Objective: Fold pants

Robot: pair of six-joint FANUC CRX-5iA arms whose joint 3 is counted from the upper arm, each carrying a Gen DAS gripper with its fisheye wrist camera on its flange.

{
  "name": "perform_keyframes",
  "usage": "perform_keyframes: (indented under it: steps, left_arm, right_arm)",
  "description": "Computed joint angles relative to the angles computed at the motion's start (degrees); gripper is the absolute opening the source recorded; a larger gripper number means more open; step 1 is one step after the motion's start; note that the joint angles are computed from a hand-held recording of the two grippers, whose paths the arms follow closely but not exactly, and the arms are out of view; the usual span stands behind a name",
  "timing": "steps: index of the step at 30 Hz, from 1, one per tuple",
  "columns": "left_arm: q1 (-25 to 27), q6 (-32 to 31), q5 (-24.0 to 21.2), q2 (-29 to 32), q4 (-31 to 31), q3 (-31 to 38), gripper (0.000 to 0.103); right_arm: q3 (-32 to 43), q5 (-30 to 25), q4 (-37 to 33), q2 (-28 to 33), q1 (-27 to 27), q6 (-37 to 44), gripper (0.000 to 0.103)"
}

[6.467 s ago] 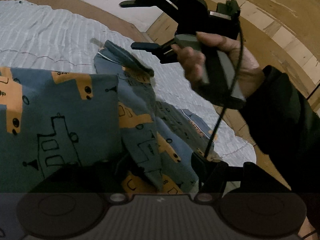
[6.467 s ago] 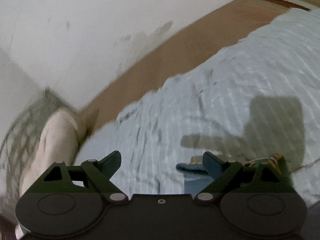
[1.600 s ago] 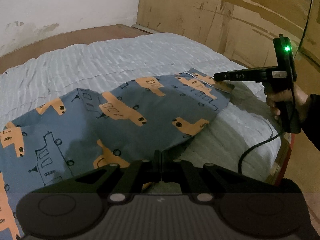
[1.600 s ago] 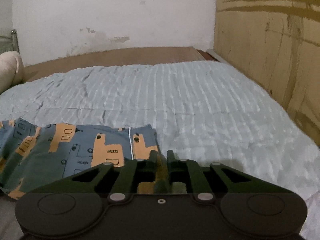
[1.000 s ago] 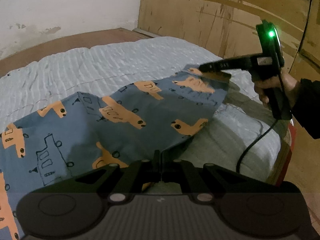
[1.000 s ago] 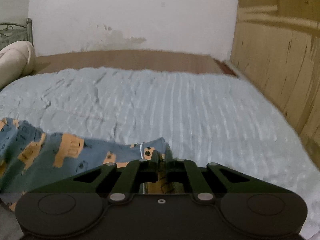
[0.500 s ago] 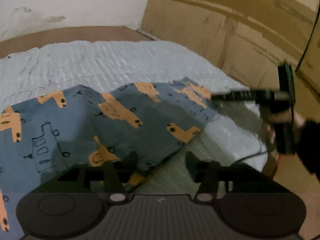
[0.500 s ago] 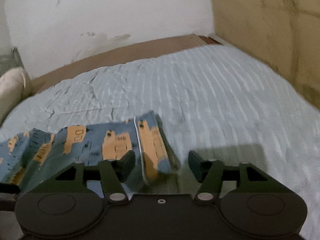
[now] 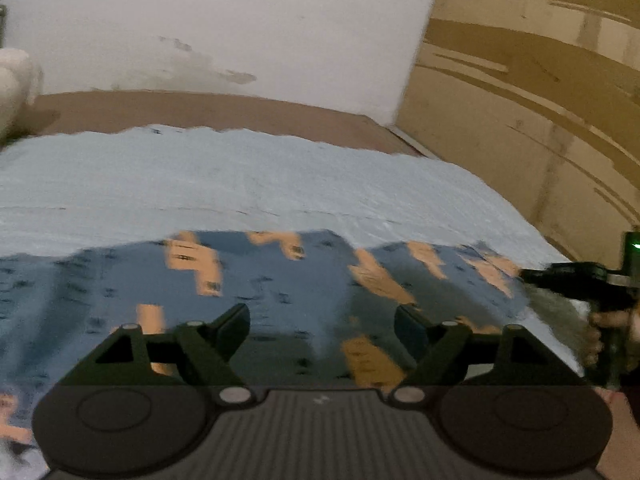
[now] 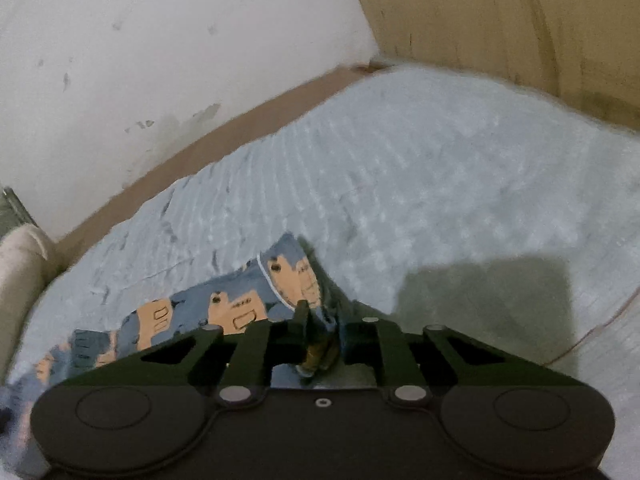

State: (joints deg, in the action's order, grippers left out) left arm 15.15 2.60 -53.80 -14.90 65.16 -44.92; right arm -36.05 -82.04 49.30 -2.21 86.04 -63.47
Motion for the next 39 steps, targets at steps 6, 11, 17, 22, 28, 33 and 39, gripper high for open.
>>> perform_keyframes:
  steps: [6,11,17,22,28,33,39]
  left_arm:
    - [5.0,-0.1,3.1,0.4,-0.7,1.2,0.084]
    - [8.5,0.2,6.7,1.9,-1.0,1.9,0.084]
    - [13.2,-1.7,10.5,3.7,0.0,2.8,0.091]
    - [16.2,-0.8,9.7,8.0,0.1,6.3,0.097]
    - [18.9,4.7,4.4,15.0,-1.0,11.6,0.096]
    - [20.6,6.0,-2.4,19.5,-2.6,14.0,0.077]
    - [18.4,5.2,2.5,18.8,1.4,10.7,0.072]
  right_arm:
    - [1.6,-6.4,-2.0,-0.6,3.6,0.8,0.010]
    - [1.6,-3.2,-3.0,-0.3,1.7,5.2,0.022]
    - [6.0,-8.0,-5.1,2.7,1.4,9.7,0.074]
    - [10.3,-6.2,0.6,5.8,-0.9,17.8,0.098]
    - [14.1,8.8,12.4,10.6,-6.8,25.7,0.102]
    - [19.2,20.9,16.9,16.0,-11.4,31.9,0.102]
    - [24.9,28.9,16.5,20.7,-14.0,36.9,0.102]
